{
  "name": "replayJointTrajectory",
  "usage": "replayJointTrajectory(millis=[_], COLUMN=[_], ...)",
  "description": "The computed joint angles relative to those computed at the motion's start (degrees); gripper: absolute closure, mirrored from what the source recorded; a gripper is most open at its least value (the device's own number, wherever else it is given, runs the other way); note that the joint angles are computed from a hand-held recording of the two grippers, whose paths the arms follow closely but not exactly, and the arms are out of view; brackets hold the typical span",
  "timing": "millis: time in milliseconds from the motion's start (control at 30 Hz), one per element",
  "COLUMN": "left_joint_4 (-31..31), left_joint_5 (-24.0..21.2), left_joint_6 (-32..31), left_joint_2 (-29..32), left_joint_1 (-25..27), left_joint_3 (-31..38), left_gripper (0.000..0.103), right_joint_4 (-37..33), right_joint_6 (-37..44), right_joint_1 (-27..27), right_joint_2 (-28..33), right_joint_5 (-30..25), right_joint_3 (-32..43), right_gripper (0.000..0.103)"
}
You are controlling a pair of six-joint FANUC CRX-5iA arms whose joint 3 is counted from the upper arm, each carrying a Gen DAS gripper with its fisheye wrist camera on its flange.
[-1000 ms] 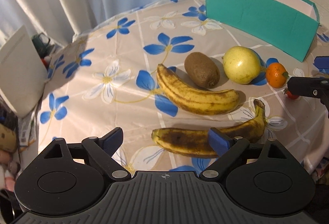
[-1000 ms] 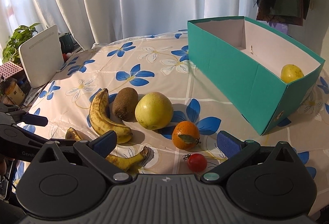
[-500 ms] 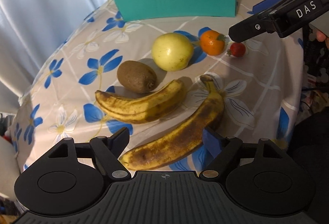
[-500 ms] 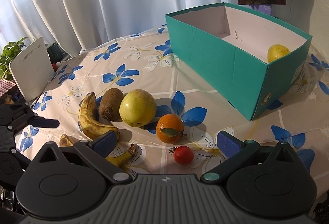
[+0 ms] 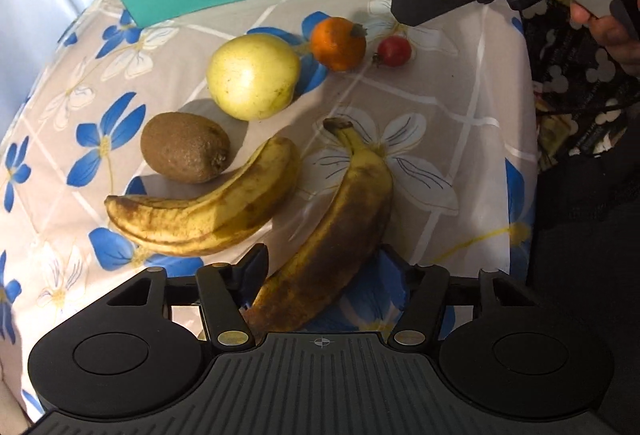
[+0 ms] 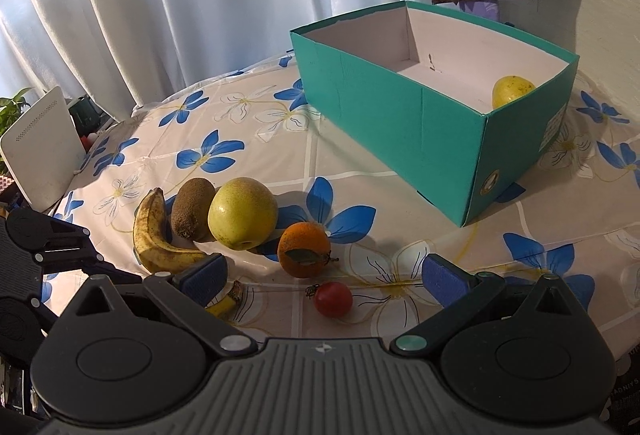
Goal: Organize fruits
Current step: 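Grasp a spotted banana with the left tool while the right tool approaches a cherry tomato, then lift the banana with the left tool while the right tool grasps the red cherry tomato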
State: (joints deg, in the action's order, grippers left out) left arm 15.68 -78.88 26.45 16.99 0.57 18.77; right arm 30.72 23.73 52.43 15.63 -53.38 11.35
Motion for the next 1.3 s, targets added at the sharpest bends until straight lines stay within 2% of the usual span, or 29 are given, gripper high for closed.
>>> replayJointTrajectory(millis=[367, 500, 600, 767, 933, 1100, 1300], left_joint_4=[-2.5, -1.0, 1.8, 5.0, 8.5, 11.5, 11.3], left_joint_5=[-10.0, -14.0, -16.1, -14.0, -11.4, -7.1, -6.4], left_joint_6=[-10.4, -10.8, -7.4, -1.6, 5.3, 13.0, 21.0], left_joint_2=[6.5, 8.2, 9.6, 8.6, 7.0, 4.3, 4.0], left_joint_1=[-1.2, -0.9, -0.3, 0.5, 1.7, 2.6, 2.5], left_joint_3=[9.9, 12.3, 14.0, 12.9, 11.8, 9.7, 11.1], left_gripper=[0.054, 0.062, 0.064, 0.064, 0.064, 0.064, 0.066], right_joint_4=[1.7, 2.4, 2.4, 2.6, -0.5, -5.8, -6.4], right_joint_6=[-3.0, -4.7, -5.8, -6.3, -2.5, 2.6, 5.0], right_joint_1=[0.9, 1.3, 1.4, 1.7, 1.3, 0.4, 0.0], right_joint_2=[1.5, 1.8, 1.9, 2.1, 3.0, 5.3, 7.3], right_joint_5=[-5.0, -6.8, -7.5, -7.5, -6.2, -6.5, -8.0], right_joint_3=[2.1, 2.5, 2.6, 2.6, 3.8, 7.3, 9.3], right_gripper=[0.000, 0.000, 0.000, 0.001, 0.016, 0.041, 0.050])
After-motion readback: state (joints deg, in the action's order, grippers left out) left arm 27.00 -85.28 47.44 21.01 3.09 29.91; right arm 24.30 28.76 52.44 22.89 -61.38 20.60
